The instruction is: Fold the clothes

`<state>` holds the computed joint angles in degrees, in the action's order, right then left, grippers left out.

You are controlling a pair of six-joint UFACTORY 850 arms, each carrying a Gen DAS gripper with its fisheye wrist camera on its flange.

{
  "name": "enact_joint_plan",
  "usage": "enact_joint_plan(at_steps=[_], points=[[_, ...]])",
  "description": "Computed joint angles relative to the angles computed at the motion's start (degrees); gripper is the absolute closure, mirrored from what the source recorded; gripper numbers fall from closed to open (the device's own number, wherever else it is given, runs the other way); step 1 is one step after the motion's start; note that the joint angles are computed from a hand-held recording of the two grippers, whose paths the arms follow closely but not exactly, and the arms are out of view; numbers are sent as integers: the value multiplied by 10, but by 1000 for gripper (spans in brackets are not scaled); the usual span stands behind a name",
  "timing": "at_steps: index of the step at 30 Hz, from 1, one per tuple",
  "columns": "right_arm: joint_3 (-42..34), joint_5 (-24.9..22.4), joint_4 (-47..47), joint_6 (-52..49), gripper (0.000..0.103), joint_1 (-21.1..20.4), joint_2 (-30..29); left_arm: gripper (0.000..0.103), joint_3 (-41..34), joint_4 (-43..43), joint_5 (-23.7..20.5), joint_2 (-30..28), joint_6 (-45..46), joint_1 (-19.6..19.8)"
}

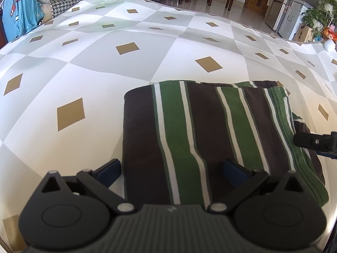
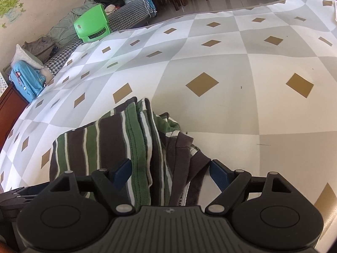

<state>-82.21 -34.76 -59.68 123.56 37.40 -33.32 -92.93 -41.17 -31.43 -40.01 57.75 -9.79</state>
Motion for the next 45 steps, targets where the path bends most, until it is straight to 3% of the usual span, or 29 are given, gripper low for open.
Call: enact_joint_plan(at_steps=[5, 8, 10, 13, 19, 22, 26, 30, 32, 36, 40, 45], points=[[5, 28, -63, 67, 27, -2, -3, 0, 1, -21, -12, -1, 36, 0], [26, 95, -165, 186, 45, -10, 4, 0, -2, -42, -35, -3, 66, 1], [22, 116, -188, 211, 46, -12, -1, 0, 1, -59, -52, -2, 97, 1], [7, 107, -153, 160, 47, -9, -8, 0, 10, -78, -62, 3, 132, 2], [23, 124, -211, 245, 50, -12, -2, 0, -1, -118, -120, -6, 132, 13], [15, 125, -185, 205, 51, -10, -5, 0, 1, -119, -128, -5, 140, 12], [2, 104, -130, 138, 54, -8, -11, 0, 26, -88, -70, 13, 157, -2], [-26, 75, -76, 35, 53, -1, -27, 1, 26, -94, -73, 13, 155, 0], [-28, 72, -75, 32, 53, -1, -28, 1, 25, -100, -76, 12, 153, 2], [-29, 69, -75, 33, 57, -1, -29, 15, 38, -105, -43, 21, 170, -2], [-33, 71, -61, 8, 75, 0, -32, 28, 37, -115, -43, 21, 161, 2], [-37, 85, -47, -19, 79, 2, -34, 40, 41, -116, -31, 25, 164, 2]])
